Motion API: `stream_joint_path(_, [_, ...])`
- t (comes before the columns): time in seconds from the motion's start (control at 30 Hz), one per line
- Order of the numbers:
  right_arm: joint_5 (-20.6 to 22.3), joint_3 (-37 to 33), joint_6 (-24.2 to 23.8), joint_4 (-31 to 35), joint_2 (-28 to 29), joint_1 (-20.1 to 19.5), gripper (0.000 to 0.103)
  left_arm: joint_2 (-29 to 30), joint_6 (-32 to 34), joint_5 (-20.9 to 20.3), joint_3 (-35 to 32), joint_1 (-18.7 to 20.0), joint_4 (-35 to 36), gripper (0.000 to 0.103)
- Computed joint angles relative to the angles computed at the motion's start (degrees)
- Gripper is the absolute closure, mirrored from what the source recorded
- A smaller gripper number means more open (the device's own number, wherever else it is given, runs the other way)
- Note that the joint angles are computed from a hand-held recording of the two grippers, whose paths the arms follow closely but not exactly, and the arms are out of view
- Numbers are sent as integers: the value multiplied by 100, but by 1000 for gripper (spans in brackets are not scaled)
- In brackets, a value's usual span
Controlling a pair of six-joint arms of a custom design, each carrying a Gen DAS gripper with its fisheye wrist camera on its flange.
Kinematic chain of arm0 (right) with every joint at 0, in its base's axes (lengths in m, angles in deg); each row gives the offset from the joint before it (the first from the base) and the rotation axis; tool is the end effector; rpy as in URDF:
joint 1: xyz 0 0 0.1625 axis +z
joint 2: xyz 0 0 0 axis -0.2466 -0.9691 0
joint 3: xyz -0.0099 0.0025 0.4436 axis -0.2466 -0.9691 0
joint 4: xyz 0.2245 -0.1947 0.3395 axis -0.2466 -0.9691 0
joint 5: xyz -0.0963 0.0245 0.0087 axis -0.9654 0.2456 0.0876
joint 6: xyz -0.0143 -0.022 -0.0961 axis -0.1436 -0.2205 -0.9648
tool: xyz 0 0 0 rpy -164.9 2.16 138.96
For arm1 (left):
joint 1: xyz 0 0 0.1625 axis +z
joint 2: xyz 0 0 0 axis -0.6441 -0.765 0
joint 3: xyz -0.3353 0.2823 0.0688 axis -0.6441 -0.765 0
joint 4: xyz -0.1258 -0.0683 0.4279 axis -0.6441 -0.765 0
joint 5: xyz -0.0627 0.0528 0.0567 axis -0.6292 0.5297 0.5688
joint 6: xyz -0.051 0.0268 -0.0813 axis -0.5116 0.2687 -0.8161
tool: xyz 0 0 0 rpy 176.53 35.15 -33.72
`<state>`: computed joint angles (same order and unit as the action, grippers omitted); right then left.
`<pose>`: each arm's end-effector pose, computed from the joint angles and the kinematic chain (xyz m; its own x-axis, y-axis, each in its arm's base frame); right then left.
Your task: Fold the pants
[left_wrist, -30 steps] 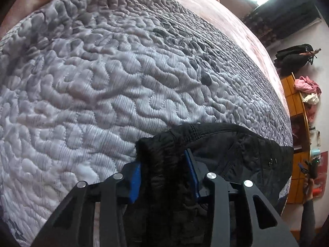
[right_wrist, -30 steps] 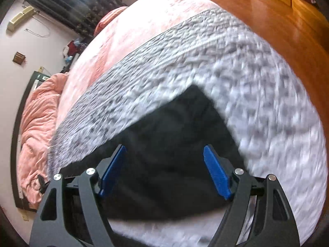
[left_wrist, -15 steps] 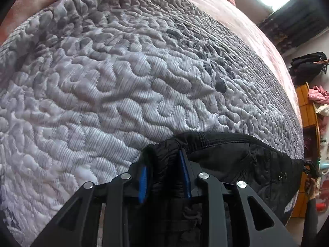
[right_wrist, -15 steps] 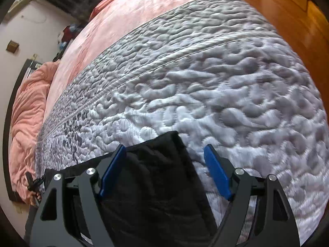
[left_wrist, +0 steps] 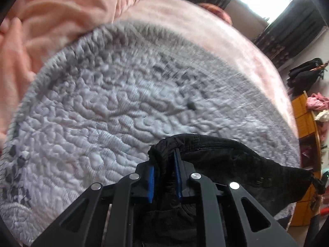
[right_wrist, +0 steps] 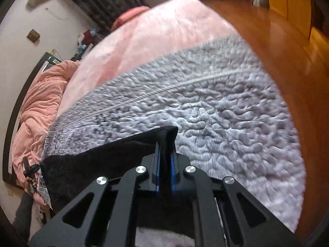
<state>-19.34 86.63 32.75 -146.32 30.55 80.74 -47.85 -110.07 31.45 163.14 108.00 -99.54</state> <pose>-0.2034 -0.7795 0.5944 -0.9408 0.0102 0.3388 -0.1538 0.8779 -0.4534 -0.0925 -0.7474 0.2622 -0.8758 -0.2783 -0.3945 -0.0207 0.8380 -0.5453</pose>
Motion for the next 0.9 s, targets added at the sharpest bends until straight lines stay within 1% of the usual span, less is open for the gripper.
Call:
stream_joint_path(0.03, [31,269,-43,-155,-221,-1,97,-127,33,-14,143,-84,-128,88])
stream_joint_path(0.1, [147,1024,-142,-604,-811,-24,97,-342,107,6,375,-239,-300,88])
stream_joint_path(0.17, [259,1648,-231,-974,-1312,-86,97,-672,201,-29,783,-448,-640,88])
stream_joint_path(0.2, [408,2062,-251,-1189,-1663,-174,97,-828,244,-43,979,-541,-799,88])
stream_joint_path(0.23, [517,2286,-261,-1287,-1868,-250,97,-1054,263,-110,1268,-648,-1024,88])
stream_joint_path(0.27, [659,2670,-325,-1490,-2178,-359,97,-1220,222,-137,1478,-725,-1138,88])
stream_joint_path(0.3, [723,2969,-410,-1697,-2382,-425,97,-1388,185,-116,1685,-806,-1192,88])
stream_joint_path(0.33, [787,3458,-565,-2033,-2713,-561,97,-1612,146,-70,1992,-909,-1260,88])
stream_joint_path(0.43, [1022,4342,-622,-2504,-3279,-936,96,-2071,-155,-115,2635,-1023,-1488,88])
stream_joint_path(0.5, [1253,4885,-714,-2819,-3642,-1204,95,-2350,-364,-153,3030,-1054,-1653,88])
stream_joint_path(0.6, [1585,5435,-697,-3174,-4027,-1476,94,-2685,-677,-150,3542,-1095,-1740,87])
stream_joint_path(0.73, [1788,6116,-770,-3676,-4528,-1708,92,-2966,-953,-176,4047,-1069,-1966,87])
stream_joint_path(0.87, [1984,6592,-775,-3946,-4860,-2034,86,-3128,-1101,-119,4402,-1079,-2015,84])
stream_joint_path(0.9, [2059,6718,-756,-4016,-4947,-2157,82,-3156,-1138,-113,4483,-1084,-2040,84])
